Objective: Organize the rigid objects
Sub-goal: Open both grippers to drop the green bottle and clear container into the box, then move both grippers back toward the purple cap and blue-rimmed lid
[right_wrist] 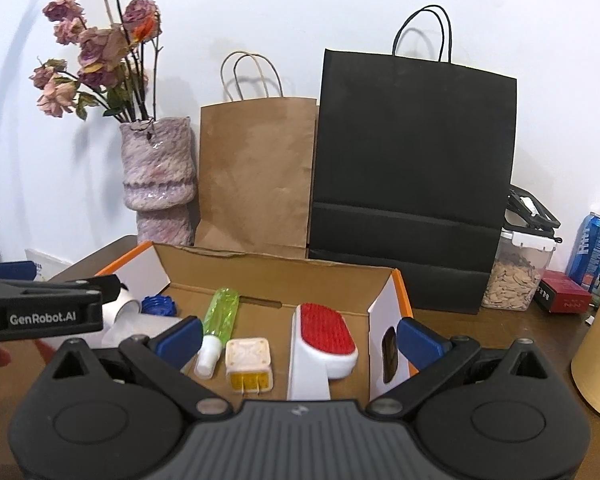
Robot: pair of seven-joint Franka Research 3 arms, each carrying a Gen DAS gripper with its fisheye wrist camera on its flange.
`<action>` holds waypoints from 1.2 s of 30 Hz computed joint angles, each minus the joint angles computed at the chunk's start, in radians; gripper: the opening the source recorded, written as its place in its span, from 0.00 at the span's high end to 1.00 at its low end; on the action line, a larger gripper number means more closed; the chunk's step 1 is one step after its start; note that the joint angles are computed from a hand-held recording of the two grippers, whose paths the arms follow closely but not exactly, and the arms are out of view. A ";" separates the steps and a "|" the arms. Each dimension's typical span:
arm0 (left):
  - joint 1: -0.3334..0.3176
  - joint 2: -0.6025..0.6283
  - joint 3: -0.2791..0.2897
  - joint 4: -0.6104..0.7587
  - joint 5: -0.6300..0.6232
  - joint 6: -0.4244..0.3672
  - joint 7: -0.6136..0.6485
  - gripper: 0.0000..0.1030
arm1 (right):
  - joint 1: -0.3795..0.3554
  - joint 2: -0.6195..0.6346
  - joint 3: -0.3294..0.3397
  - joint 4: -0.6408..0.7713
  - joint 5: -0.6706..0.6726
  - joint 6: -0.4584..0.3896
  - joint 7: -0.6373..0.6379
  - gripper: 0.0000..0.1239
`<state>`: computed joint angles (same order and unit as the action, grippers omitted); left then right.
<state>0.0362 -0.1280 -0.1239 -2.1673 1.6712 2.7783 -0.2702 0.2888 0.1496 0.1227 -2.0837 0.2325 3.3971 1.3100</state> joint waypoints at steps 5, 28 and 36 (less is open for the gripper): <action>-0.003 -0.043 -0.005 -0.051 -0.006 -0.002 0.000 0.00 | -0.028 -0.048 0.023 -0.073 -0.045 0.022 0.038 0.17; -0.026 -0.217 -0.048 -0.263 -0.033 -0.017 -0.019 0.00 | 0.043 -0.237 -0.023 -0.376 0.071 0.096 -0.016 0.17; -0.042 -0.246 -0.065 -0.312 -0.053 -0.013 0.012 0.00 | 0.012 -0.293 0.013 -0.461 0.163 0.095 -0.066 0.17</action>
<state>-0.0062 -0.3742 -0.1885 -2.4792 1.6183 2.7651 -0.2580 0.3009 -0.1436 0.1360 -2.5443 0.3955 3.4925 1.2444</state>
